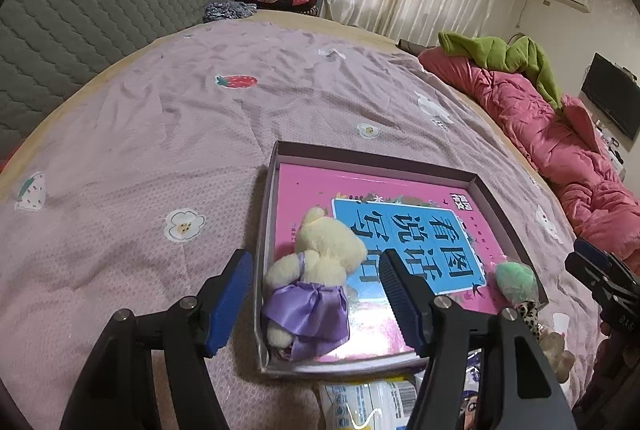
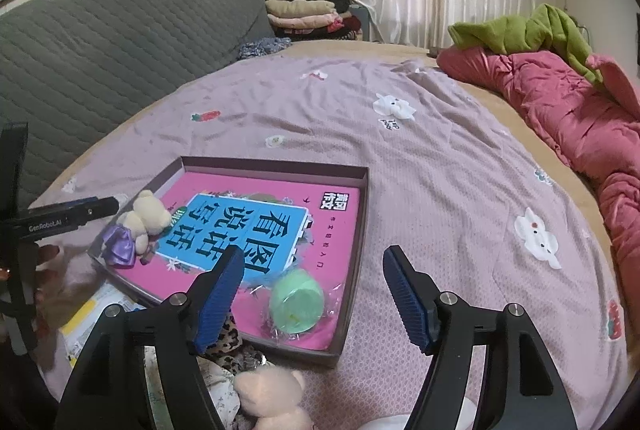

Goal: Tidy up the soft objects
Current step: 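Lower the purple-dress bear onto the book in the tray and open the left gripper, then grasp the white-and-yellow wipes pack with the left gripper while the right gripper grasps the pink-dress teddy bear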

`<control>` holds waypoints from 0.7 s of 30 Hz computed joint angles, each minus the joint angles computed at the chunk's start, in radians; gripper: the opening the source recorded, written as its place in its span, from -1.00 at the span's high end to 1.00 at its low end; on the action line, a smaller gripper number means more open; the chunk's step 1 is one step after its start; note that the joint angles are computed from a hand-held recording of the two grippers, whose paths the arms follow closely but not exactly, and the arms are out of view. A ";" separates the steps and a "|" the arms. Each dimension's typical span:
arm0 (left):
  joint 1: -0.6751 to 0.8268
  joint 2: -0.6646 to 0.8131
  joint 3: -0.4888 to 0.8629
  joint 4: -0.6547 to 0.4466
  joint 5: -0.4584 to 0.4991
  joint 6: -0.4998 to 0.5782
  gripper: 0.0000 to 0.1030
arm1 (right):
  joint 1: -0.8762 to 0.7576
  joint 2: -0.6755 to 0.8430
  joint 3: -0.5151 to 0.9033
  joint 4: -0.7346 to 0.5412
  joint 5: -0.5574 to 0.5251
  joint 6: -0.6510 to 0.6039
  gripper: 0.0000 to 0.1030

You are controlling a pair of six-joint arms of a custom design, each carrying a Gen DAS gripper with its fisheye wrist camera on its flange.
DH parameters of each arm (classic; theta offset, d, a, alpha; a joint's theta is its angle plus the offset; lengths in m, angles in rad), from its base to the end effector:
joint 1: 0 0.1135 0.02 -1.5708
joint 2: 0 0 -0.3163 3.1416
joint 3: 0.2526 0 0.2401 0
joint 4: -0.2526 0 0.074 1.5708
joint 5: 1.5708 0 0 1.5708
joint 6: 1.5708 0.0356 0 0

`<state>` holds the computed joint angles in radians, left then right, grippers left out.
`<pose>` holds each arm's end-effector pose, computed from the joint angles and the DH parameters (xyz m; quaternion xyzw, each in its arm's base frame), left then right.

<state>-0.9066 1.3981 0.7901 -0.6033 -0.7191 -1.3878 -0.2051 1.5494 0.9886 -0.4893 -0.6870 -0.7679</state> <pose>0.1579 -0.1637 0.2472 -0.2805 0.8795 -0.0103 0.3844 0.2910 -0.0375 0.2688 -0.3359 0.8500 0.1744 0.3664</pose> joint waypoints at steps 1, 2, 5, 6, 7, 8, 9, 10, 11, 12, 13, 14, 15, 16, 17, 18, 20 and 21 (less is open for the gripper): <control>-0.010 -0.001 0.002 -0.009 -0.005 -0.010 -0.27 | -0.007 0.001 0.001 -0.004 -0.005 -0.004 -0.42; -0.022 0.004 0.007 -0.019 -0.009 -0.022 -0.27 | -0.011 0.002 0.001 -0.007 -0.007 -0.003 -0.43; -0.052 0.022 0.022 -0.043 -0.008 -0.042 -0.27 | -0.021 0.018 0.011 -0.030 -0.015 -0.006 -0.43; -0.067 0.033 0.033 -0.059 -0.011 -0.051 -0.27 | -0.025 0.019 0.011 -0.030 -0.018 -0.007 -0.43; -0.084 0.043 0.045 -0.075 -0.018 -0.063 -0.27 | -0.029 0.020 0.012 -0.033 -0.022 -0.013 -0.43; -0.096 0.047 0.053 -0.087 -0.022 -0.073 -0.27 | -0.034 0.016 0.008 -0.028 -0.026 -0.017 -0.43; -0.112 0.054 0.062 -0.101 -0.029 -0.086 -0.27 | -0.039 0.013 0.005 -0.023 -0.032 -0.022 -0.43; -0.129 0.061 0.072 -0.114 -0.032 -0.100 -0.27 | -0.041 0.010 0.002 -0.021 -0.037 -0.023 -0.43; -0.141 0.065 0.080 -0.125 -0.035 -0.112 -0.27 | -0.047 0.008 0.001 -0.024 -0.044 -0.027 -0.43; -0.152 0.070 0.086 -0.135 -0.037 -0.122 -0.27 | -0.055 0.006 0.002 -0.034 -0.055 -0.035 -0.43; -0.160 0.072 0.092 -0.146 -0.038 -0.132 -0.27 | -0.060 0.002 0.001 -0.040 -0.061 -0.040 -0.43; -0.175 0.075 0.098 -0.164 -0.040 -0.155 -0.27 | -0.066 -0.002 -0.002 -0.046 -0.067 -0.049 -0.44; -0.184 0.074 0.101 -0.175 -0.042 -0.169 -0.27 | -0.071 -0.007 -0.004 -0.048 -0.069 -0.055 -0.44; -0.186 0.072 0.104 -0.183 -0.043 -0.176 -0.27 | -0.077 -0.009 -0.004 -0.057 -0.073 -0.066 -0.44; -0.193 0.072 0.107 -0.197 -0.045 -0.192 -0.27 | -0.082 -0.012 -0.005 -0.065 -0.075 -0.078 -0.44; -0.204 0.068 0.109 -0.211 -0.048 -0.213 -0.27 | -0.087 -0.019 -0.012 -0.066 -0.076 -0.087 -0.44; -0.217 0.067 0.114 -0.233 -0.051 -0.237 -0.27 | -0.092 -0.032 -0.023 -0.069 -0.074 -0.103 -0.44; -0.227 0.068 0.118 -0.248 -0.053 -0.255 -0.27 | -0.096 -0.037 -0.028 -0.070 -0.074 -0.110 -0.44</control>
<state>-1.1336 1.4657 0.9076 -0.8516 -0.7717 -1.6426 -0.3011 1.5120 0.9604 -0.5592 -0.7613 -0.8774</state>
